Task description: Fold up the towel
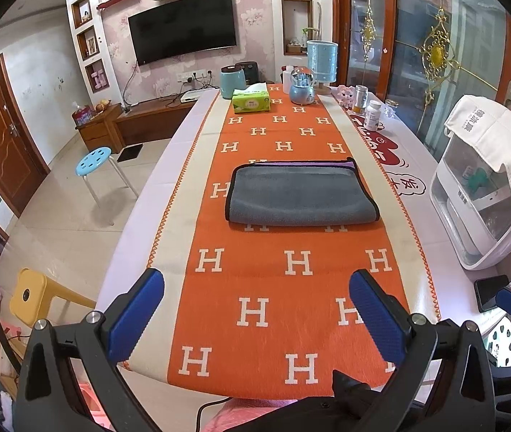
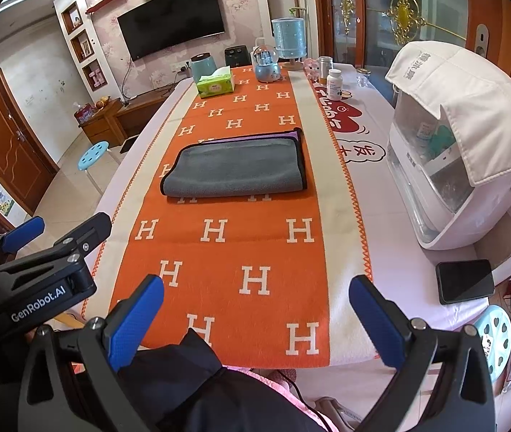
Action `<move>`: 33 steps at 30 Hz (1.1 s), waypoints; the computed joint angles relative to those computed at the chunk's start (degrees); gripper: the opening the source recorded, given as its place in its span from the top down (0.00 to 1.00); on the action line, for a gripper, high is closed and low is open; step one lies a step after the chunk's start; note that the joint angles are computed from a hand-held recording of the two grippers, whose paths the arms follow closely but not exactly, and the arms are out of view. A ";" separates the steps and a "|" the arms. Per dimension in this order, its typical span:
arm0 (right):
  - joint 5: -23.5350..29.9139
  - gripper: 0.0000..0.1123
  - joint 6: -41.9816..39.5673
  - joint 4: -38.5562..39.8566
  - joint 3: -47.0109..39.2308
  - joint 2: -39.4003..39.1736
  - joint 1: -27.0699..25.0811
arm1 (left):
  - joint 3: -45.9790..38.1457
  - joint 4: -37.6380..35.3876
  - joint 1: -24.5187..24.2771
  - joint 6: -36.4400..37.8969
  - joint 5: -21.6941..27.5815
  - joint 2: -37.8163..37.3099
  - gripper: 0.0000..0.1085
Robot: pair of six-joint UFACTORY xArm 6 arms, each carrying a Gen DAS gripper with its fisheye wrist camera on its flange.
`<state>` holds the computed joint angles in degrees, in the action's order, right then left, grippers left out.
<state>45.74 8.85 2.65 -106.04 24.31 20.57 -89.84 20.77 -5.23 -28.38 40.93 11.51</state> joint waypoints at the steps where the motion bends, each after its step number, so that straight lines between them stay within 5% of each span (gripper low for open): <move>1: 0.08 0.08 0.07 -0.08 -0.01 -0.04 0.06 | -0.09 -0.01 0.00 0.08 0.00 0.04 0.06; 33: 2.45 0.08 -1.12 1.18 -3.54 2.64 0.21 | -0.81 -0.32 0.25 1.22 -0.05 0.64 0.06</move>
<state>48.19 7.72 3.83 -109.58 26.95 20.78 -90.65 20.46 -4.98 -27.16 40.89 12.15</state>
